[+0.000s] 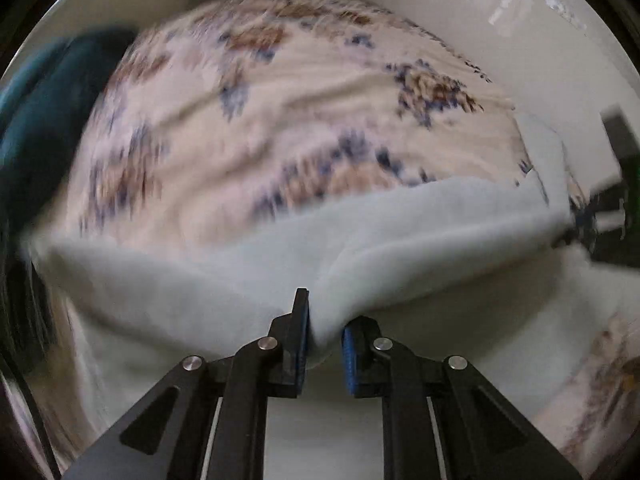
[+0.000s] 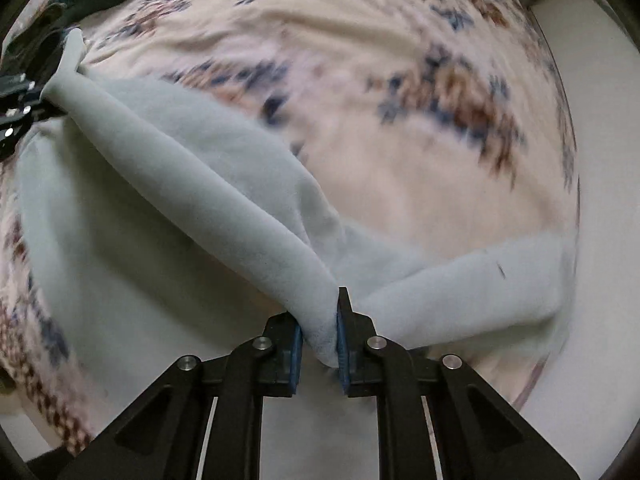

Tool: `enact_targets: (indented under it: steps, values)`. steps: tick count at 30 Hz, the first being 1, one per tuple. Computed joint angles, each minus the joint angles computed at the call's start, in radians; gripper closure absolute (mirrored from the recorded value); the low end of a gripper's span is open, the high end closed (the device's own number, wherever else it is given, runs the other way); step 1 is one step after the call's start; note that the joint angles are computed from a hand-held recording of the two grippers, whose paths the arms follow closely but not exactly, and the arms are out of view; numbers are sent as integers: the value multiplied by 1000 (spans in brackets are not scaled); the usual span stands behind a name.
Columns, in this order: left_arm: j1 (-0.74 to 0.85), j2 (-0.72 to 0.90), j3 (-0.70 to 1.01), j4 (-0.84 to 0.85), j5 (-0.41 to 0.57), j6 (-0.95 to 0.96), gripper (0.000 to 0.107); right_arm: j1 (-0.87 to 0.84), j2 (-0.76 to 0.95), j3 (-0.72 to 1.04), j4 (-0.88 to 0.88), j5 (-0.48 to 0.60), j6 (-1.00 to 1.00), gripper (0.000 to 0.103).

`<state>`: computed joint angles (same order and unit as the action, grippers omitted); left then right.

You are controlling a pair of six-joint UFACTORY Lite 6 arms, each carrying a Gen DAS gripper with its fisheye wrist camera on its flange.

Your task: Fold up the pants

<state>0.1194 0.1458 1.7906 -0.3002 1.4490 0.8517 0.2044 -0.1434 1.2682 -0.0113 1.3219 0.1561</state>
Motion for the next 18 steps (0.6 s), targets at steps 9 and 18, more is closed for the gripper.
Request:
enact_targets:
  steps: [9,18]
  values:
    - [244,-407,-634,57,-123,44,90,503,-316,-443,18,-31,605,75]
    - [387,-258,-174,-61,259,-137,90,365,-578,-332,160,150,749,3]
